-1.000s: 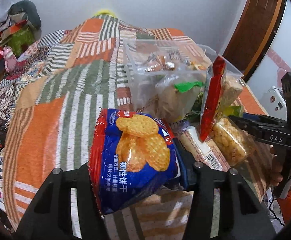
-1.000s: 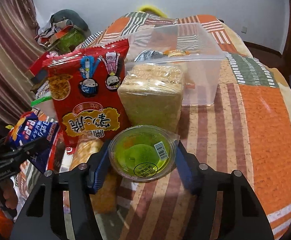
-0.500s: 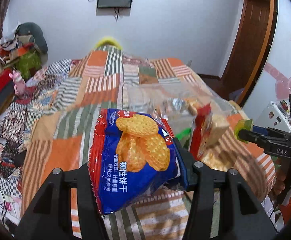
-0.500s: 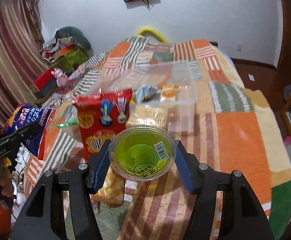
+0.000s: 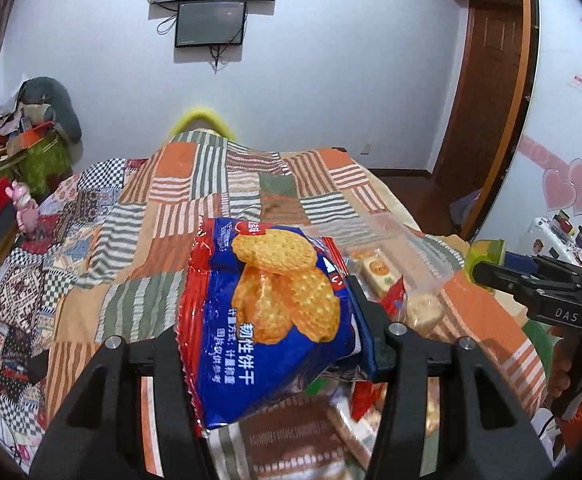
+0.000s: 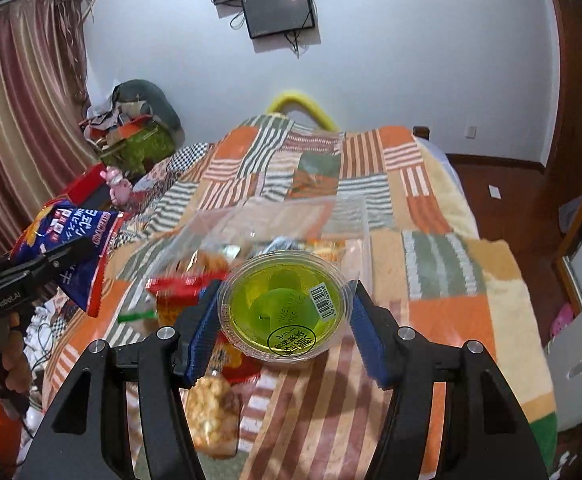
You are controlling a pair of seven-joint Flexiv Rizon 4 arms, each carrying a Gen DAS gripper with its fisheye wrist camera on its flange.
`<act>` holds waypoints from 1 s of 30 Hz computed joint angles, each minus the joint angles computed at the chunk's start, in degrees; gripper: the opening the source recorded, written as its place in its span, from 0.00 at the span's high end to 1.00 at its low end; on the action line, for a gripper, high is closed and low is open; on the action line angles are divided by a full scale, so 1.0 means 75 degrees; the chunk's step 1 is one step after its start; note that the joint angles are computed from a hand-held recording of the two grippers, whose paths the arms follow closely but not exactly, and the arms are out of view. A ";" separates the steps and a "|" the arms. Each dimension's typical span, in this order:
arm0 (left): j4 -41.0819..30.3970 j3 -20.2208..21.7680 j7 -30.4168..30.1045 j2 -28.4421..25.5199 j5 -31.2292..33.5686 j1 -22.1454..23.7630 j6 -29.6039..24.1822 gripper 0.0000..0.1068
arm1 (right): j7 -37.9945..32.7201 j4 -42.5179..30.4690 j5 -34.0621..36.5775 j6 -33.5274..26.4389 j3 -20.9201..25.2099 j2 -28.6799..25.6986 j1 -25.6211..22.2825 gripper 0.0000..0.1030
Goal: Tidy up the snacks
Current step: 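Place the jelly cup and blue cookie bag into the clear box, releasing both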
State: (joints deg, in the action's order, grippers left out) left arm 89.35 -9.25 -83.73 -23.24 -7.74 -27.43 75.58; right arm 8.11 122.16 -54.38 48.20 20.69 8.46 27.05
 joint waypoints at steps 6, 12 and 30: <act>-0.0855 0.0093 -0.0016 -0.0576 0.0150 -0.0164 -0.0251 0.52 | 0.0000 -0.0071 -0.0342 0.0140 -0.0160 -0.0068 -0.0183 0.44; -0.1759 0.0158 -0.0082 -0.1196 0.0158 -0.0284 -0.0675 0.52 | -0.0095 -0.0189 -0.0458 0.0337 -0.0313 -0.0345 -0.0256 0.44; -0.3679 0.0474 -0.0589 -0.2542 0.0482 -0.0711 -0.2150 0.51 | -0.1169 -0.0684 0.0367 0.0685 -0.0791 -0.1316 -0.0035 0.44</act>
State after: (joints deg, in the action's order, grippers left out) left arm 61.76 -5.70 -88.15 -42.31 -4.13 -32.76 59.45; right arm -0.67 117.03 -51.63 53.34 14.76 -1.41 26.79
